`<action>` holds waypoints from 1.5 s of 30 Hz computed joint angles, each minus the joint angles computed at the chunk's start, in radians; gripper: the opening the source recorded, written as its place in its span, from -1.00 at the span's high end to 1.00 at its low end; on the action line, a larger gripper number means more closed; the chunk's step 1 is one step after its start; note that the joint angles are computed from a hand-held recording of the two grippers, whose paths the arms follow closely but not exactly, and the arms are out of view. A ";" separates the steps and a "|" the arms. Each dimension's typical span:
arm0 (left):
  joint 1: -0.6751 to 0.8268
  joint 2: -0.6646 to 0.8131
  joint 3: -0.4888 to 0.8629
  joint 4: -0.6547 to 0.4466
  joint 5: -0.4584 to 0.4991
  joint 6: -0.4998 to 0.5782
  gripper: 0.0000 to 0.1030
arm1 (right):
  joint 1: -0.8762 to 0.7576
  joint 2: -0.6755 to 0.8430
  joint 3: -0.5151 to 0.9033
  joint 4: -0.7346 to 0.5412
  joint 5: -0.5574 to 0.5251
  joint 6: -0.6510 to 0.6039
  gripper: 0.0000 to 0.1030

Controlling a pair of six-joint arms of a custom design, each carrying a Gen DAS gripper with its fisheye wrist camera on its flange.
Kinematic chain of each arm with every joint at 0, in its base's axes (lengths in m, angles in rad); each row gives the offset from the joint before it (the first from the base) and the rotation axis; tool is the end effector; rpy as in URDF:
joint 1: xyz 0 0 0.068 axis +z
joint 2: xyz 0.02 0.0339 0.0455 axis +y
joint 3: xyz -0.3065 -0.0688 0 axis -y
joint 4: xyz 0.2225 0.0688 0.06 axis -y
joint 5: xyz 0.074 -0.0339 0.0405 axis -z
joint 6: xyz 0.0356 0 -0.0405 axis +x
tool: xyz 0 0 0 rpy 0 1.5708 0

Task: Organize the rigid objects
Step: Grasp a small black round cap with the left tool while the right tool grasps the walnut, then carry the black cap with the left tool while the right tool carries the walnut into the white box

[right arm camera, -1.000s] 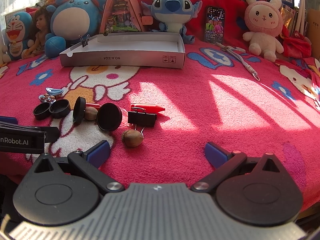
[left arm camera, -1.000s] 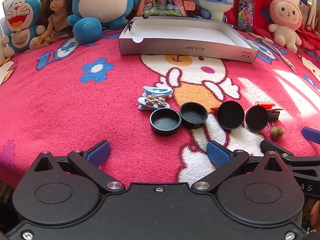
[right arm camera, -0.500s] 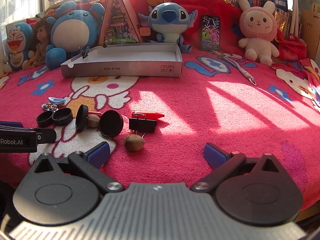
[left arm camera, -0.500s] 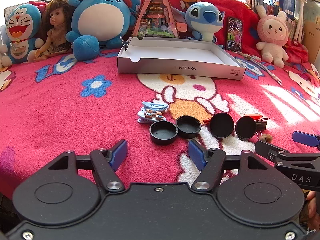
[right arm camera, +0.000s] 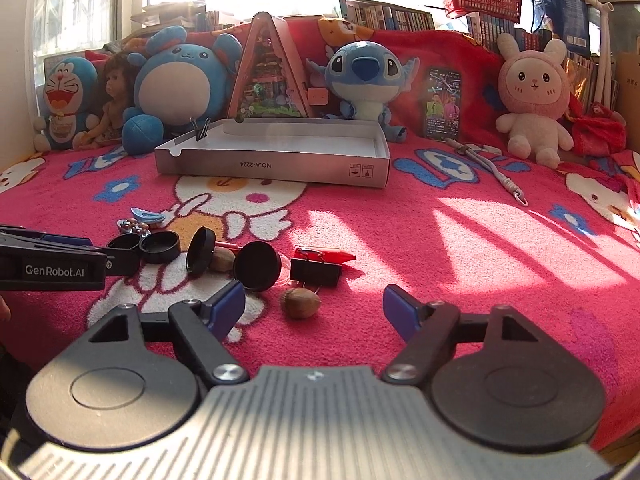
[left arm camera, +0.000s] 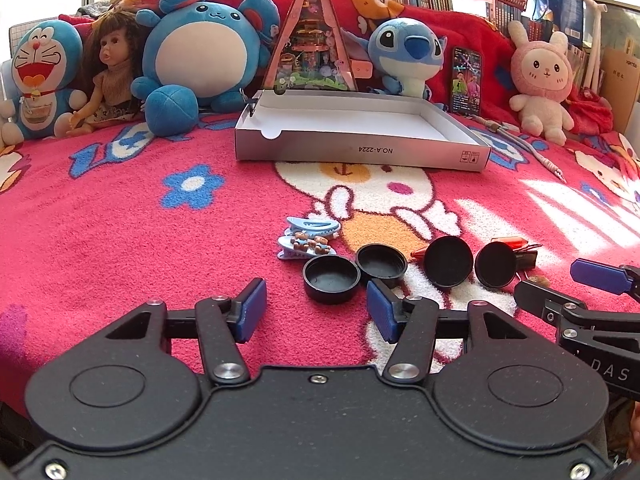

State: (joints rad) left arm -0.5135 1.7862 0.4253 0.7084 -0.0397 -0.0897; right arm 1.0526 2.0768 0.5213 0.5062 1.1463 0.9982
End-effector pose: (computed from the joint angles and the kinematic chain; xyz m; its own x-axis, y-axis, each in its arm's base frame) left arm 0.2425 -0.1351 0.1413 -0.5683 0.2177 -0.7935 0.4141 0.9090 -0.0472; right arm 0.1649 0.2238 0.0832 -0.3444 0.0948 -0.9340 0.2889 0.9573 -0.0094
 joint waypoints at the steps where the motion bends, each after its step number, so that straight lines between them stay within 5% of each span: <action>1: 0.000 0.003 0.001 0.003 -0.003 0.001 0.00 | 0.001 0.000 0.002 -0.001 0.002 -0.001 -0.53; 11: 0.013 0.029 0.014 0.035 0.022 0.005 0.14 | -0.001 -0.009 0.004 -0.015 -0.015 0.026 0.05; 25: 0.021 0.055 0.034 0.045 0.056 -0.019 0.40 | -0.016 -0.001 0.024 -0.013 -0.062 -0.005 0.46; 34: 0.052 -0.029 0.046 -0.039 0.136 -0.033 0.41 | -0.008 -0.051 0.006 -0.003 -0.038 -0.023 0.49; 45: 0.111 -0.068 0.195 -0.202 0.270 -0.070 0.41 | -0.097 -0.159 -0.059 0.153 -0.043 -0.157 0.49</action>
State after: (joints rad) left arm -0.4028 1.7182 0.6200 0.5061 0.2301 -0.1597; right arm 0.9560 1.9182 0.4619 0.6594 1.1032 0.8411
